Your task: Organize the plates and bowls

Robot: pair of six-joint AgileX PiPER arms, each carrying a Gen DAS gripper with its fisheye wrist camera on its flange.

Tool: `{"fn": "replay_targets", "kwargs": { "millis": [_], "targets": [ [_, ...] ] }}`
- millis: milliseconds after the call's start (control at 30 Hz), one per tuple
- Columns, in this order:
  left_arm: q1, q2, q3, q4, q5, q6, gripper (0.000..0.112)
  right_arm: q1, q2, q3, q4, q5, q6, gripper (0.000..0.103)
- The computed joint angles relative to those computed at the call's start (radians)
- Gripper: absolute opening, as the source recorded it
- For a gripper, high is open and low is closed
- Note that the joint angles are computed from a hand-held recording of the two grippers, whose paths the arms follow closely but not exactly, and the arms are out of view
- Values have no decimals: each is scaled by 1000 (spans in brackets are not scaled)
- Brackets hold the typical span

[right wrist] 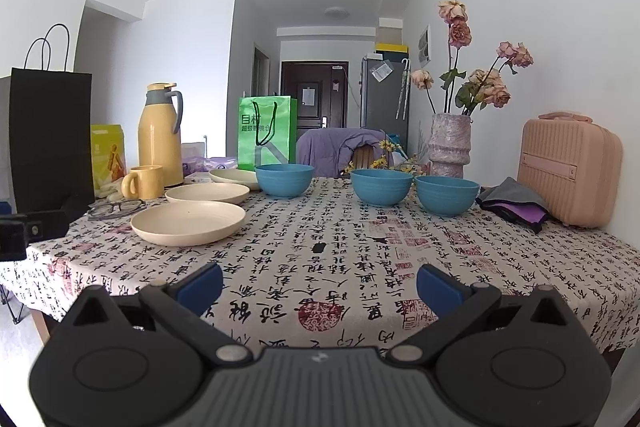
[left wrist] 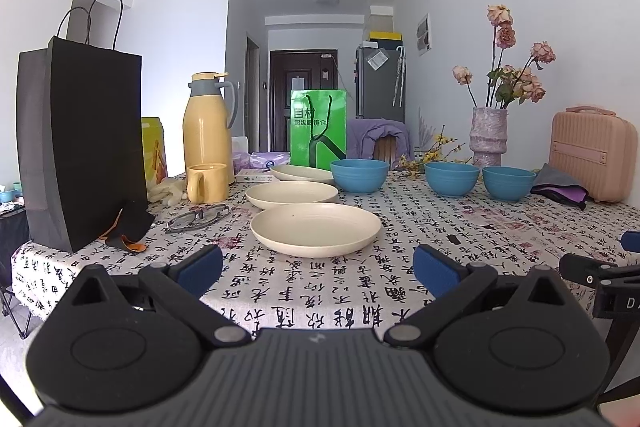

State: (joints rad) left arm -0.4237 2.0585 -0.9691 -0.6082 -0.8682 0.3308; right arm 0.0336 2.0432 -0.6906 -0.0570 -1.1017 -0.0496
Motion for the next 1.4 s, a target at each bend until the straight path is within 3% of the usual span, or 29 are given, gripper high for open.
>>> {"fn": "replay_targets", "kwargs": {
  "millis": [467, 933, 1133, 1400],
  "targets": [
    [-6, 12, -15, -5, 12, 13, 103, -7, 5, -5, 1, -2, 4, 103],
    [26, 74, -192, -65, 144, 126, 103, -34, 40, -107, -22, 29, 7, 103],
    [46, 137, -377, -110, 215, 235, 103, -52, 54, -260, -19, 121, 24, 103],
    [78, 271, -677, -242, 370, 432, 103, -78, 125, -510, -12, 288, 47, 103]
  ]
}}
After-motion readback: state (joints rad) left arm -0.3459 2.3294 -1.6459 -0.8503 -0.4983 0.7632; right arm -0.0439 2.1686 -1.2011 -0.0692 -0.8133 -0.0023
